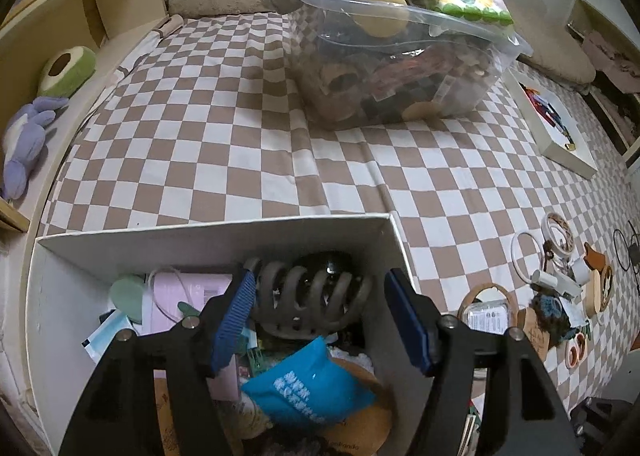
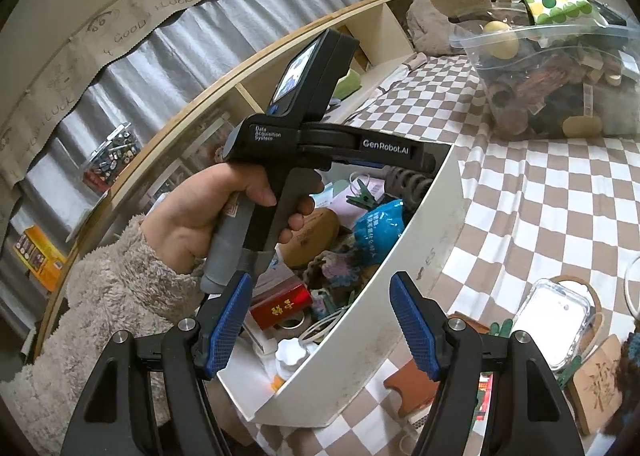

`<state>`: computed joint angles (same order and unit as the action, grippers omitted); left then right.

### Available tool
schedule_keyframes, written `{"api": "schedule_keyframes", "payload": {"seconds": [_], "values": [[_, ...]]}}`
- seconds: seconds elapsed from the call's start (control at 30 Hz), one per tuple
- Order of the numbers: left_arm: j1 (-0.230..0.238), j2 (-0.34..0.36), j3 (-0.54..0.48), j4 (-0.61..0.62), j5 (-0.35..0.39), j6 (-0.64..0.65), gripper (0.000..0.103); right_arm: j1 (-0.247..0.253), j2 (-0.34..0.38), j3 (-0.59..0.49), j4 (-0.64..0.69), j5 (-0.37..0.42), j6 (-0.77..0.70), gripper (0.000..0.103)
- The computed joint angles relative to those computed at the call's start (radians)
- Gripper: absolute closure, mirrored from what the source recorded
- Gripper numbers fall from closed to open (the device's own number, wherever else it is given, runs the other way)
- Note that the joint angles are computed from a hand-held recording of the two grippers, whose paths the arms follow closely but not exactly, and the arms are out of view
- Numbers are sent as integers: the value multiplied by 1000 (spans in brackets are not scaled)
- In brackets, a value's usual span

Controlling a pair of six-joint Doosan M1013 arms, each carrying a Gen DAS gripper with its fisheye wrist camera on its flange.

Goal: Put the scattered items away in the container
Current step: 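Lift both tools out of the white box and back away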

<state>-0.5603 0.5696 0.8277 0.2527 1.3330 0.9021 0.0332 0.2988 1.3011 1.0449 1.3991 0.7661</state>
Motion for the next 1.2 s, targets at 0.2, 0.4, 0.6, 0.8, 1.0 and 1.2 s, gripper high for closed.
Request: {"api": "schedule_keyframes", "payload": {"seconds": [0.2,0.4,0.6,0.8,1.0,1.2], "values": [[-6,-18,29,-12,-18,-2,36,-2,-8,6,-1,-6,3,31],[-16,-39,62,-12,-30,-29,36,-5,-22,11,-4,-15,-4,31],[-44,-73,107,45,-39,-71,28,-9,-39,19,1,-18,-13,31],[-83,-110,154,121,-38,-113,19,-15,-54,26,9,-19,-22,32],[-124,-143,183,212,-38,-177,8,-24,-75,37,19,-20,-35,31],[-167,-169,200,306,-35,-239,1,-39,-99,49,26,-32,-52,31]]}}
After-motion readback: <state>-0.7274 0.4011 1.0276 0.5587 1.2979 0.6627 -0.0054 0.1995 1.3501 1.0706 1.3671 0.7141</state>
